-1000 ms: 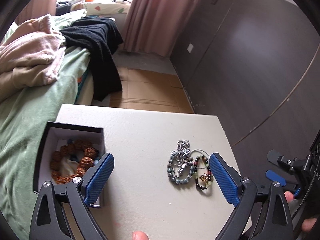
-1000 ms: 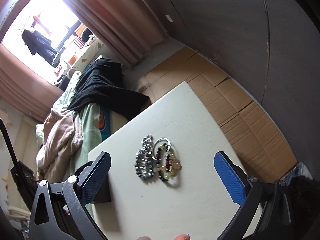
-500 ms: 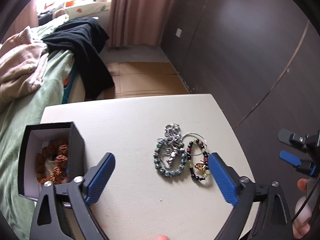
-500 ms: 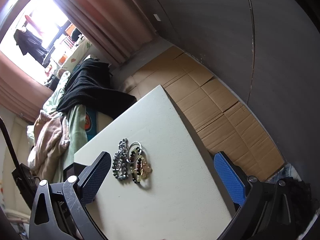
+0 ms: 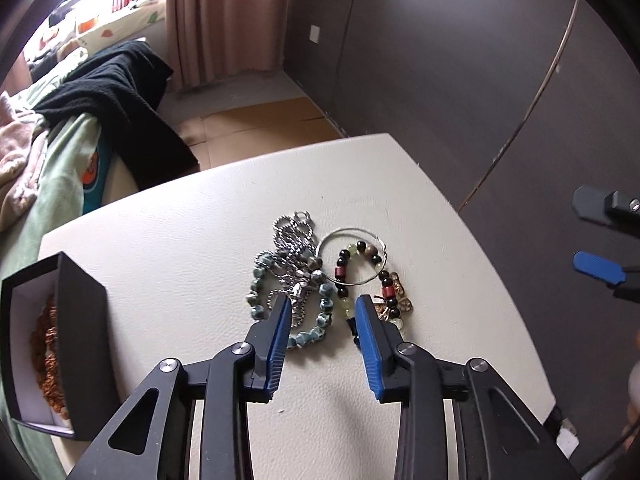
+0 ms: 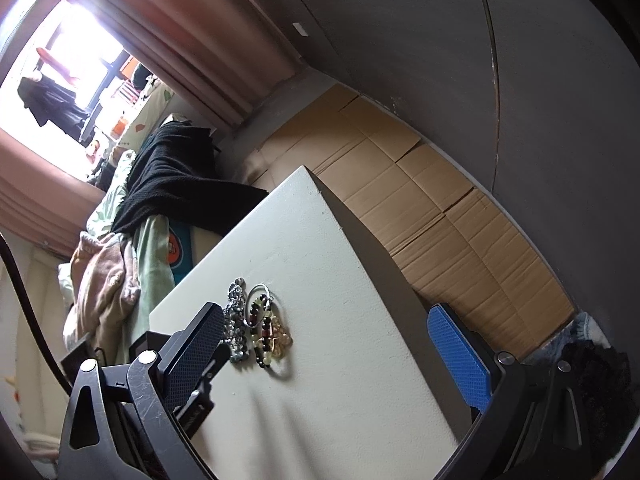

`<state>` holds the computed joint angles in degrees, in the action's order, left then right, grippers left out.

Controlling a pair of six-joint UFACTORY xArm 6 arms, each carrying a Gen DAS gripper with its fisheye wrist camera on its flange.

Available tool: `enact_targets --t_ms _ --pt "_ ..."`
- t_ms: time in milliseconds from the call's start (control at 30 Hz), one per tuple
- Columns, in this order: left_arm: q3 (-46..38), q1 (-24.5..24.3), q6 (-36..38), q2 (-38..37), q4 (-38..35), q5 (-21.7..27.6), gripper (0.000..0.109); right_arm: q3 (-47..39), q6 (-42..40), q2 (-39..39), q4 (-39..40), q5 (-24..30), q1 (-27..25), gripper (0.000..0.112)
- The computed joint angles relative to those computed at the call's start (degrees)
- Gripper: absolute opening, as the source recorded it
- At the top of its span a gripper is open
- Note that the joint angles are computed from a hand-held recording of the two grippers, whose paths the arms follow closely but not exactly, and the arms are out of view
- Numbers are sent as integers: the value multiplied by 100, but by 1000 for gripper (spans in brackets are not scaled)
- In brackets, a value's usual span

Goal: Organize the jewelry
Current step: 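Move the left tool to the silver chains and grasp the beaded chain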

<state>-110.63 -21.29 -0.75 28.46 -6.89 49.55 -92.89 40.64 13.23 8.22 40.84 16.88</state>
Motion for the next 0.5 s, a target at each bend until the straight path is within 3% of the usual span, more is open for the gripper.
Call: enact_targets --t_ms 300,433,500 --pt "-233 -34 22 301 127 125 23 21 26 13 43 -55 -22 100" --pt "-213 19 143 322 -154 10 21 -58 -38 73 116 -2 -3 100" --pt "-183 50 210 302 -289 12 10 -82 -55 87 121 15 4 100"
